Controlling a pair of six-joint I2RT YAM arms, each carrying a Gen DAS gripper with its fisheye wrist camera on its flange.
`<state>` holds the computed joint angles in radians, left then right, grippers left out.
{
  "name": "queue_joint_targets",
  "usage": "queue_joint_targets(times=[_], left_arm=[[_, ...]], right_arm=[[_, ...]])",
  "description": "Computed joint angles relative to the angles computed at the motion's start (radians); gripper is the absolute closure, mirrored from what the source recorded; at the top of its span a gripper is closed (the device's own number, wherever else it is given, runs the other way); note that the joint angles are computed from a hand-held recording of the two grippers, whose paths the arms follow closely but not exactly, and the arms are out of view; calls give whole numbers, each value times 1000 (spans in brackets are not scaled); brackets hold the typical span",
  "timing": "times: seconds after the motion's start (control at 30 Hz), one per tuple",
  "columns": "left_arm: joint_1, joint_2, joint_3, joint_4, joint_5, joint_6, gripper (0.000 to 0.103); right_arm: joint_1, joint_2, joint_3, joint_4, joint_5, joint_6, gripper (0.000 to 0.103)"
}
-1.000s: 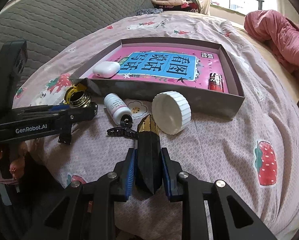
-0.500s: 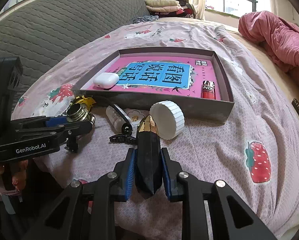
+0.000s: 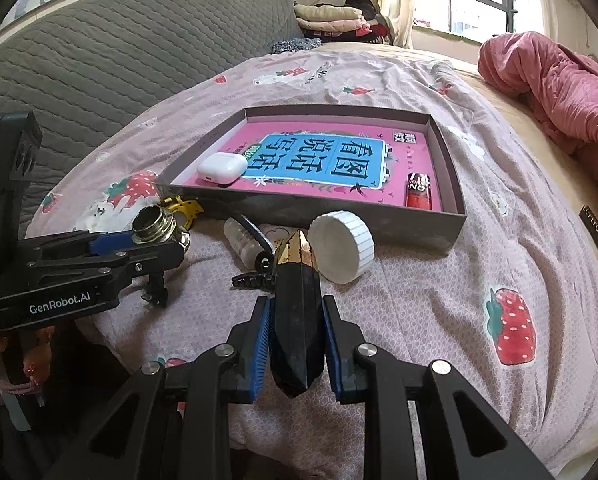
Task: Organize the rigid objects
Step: 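Lift the brass cup and black marker and carry them over the workbook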
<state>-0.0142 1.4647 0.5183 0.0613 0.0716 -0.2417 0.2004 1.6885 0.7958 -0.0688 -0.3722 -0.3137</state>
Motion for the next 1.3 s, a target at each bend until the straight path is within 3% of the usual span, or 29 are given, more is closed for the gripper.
queue_joint_targets(times=[1.0, 1.3], left_arm=[[-66, -221, -44, -72, -110, -38, 59], [-67, -179, 5, -36, -128, -67, 59]], right_arm=[[-58, -131, -58, 59, -107, 48, 78], [-70, -140, -63, 135, -106, 109, 78]])
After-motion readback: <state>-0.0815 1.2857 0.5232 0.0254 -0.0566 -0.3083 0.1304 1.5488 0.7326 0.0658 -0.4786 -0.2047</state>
